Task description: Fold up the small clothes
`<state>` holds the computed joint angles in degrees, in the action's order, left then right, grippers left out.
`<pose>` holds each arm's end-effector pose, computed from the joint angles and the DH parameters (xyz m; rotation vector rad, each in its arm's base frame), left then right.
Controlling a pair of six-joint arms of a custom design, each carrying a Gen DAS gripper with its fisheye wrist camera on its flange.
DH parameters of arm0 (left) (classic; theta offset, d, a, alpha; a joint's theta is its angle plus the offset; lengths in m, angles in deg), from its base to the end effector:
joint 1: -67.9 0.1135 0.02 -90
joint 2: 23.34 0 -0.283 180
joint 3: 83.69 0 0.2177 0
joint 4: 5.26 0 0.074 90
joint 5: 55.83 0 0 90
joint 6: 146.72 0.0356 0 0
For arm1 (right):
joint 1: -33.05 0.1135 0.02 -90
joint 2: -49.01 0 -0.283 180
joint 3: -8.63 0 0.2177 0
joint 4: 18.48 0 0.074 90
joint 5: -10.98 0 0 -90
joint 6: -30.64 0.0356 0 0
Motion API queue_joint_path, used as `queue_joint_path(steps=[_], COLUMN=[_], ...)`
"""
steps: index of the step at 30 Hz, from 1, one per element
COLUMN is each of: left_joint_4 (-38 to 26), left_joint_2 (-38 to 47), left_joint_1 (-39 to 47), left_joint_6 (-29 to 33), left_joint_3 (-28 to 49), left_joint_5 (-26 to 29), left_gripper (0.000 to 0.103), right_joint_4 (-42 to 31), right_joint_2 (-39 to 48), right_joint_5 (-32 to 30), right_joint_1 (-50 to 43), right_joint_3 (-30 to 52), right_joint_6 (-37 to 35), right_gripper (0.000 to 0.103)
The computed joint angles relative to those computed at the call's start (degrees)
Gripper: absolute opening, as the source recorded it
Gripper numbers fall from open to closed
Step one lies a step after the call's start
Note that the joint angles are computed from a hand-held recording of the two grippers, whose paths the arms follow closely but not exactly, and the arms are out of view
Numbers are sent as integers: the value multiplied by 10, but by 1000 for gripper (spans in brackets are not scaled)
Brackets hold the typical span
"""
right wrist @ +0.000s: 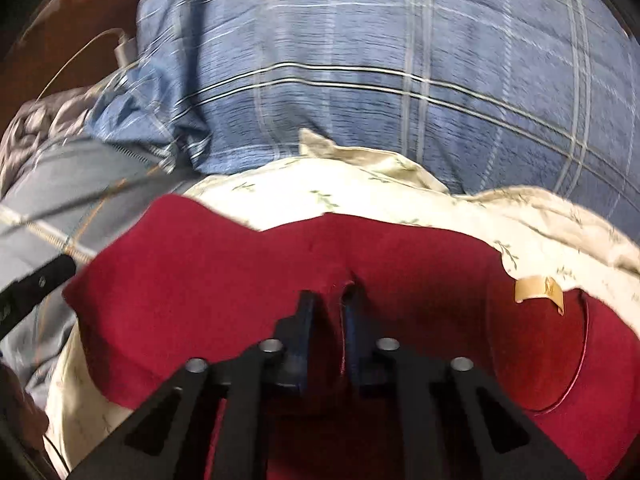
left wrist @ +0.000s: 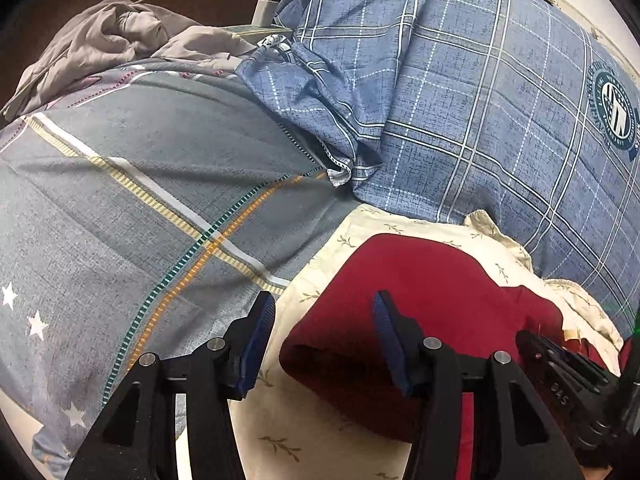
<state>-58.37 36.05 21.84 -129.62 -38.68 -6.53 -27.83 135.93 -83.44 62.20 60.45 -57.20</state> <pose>0.1038 -0.0742 0.2097 -0.7113 2.2367 0.0396 0.2267 0.1296 0.1942 -0.5909 2.2974 0.3569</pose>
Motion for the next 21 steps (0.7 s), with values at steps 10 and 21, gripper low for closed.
queue_joint_path(steps=[10,21], left_joint_4=[-43,-48], left_joint_2=[-27,20], left_joint_1=[-16,-48], left_joint_6=[-45,-65], left_joint_3=[2,15], left_joint_5=[-18,-23], left_gripper=[51,51], right_joint_4=[-125,-214], right_joint_2=[-208,-229], right_joint_5=[-133,-257], right_joint_1=[-148,-408], right_joint_3=[-6,36], right_joint_6=[-17,-90], right_gripper=[4,4])
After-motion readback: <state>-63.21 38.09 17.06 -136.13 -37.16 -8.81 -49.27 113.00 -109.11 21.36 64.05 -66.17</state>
